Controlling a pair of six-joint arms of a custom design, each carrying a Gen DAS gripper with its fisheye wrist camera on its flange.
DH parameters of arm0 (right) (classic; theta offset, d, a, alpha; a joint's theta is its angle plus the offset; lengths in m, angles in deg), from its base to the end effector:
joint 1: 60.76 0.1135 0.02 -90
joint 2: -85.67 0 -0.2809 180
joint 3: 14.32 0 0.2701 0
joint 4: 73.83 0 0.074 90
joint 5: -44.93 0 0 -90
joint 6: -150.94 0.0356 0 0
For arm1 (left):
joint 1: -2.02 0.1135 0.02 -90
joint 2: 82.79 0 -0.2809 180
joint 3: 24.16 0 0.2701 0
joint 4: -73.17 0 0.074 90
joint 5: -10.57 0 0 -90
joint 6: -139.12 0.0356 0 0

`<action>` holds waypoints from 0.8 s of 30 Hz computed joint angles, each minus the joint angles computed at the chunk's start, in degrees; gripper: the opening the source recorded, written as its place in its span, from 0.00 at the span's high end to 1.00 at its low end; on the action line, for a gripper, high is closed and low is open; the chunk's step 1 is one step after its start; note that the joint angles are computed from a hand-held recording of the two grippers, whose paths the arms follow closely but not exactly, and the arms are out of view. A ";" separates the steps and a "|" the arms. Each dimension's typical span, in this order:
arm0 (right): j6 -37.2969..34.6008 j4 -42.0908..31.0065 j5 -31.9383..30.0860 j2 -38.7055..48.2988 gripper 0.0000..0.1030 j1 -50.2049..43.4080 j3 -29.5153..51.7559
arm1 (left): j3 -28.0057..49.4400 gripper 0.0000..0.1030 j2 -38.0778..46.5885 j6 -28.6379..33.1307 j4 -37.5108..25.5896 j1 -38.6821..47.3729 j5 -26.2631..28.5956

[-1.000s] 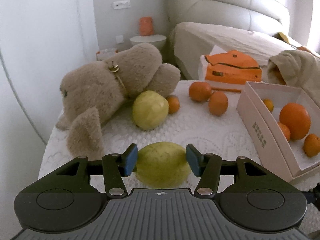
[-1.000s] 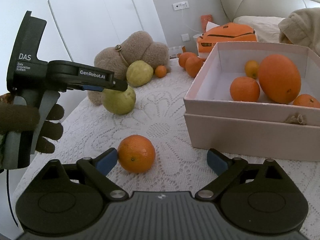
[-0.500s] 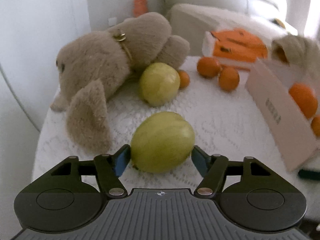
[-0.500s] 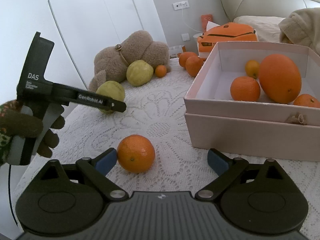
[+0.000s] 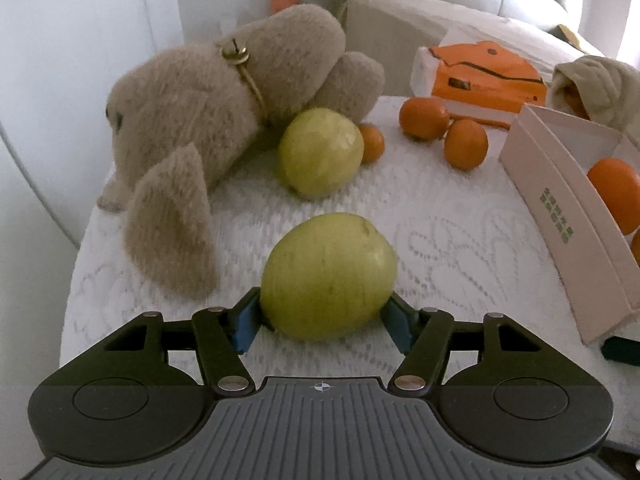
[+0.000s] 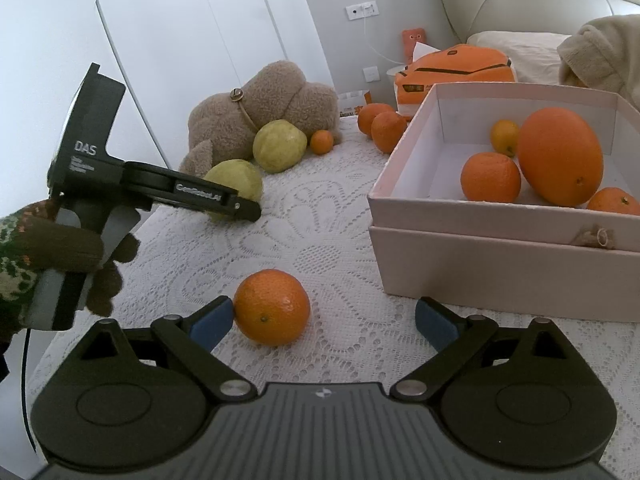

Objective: Organize fruits
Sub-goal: 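Close the left gripper on the green pear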

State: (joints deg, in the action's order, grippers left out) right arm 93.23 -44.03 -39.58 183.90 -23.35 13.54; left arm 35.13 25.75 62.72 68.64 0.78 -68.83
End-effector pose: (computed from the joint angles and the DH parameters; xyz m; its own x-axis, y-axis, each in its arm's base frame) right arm 0.1880 0.1395 0.0659 -0.7289 0.1120 -0.6754 -0.1864 0.9168 0.3532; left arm 0.3498 -0.0141 0.0873 -0.7534 0.2475 -0.6092 0.3160 0.9488 -0.0053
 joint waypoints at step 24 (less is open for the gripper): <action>0.18 -0.19 0.23 0.28 0.04 0.28 0.31 | -7.79 0.32 -1.01 5.87 13.06 -1.91 1.51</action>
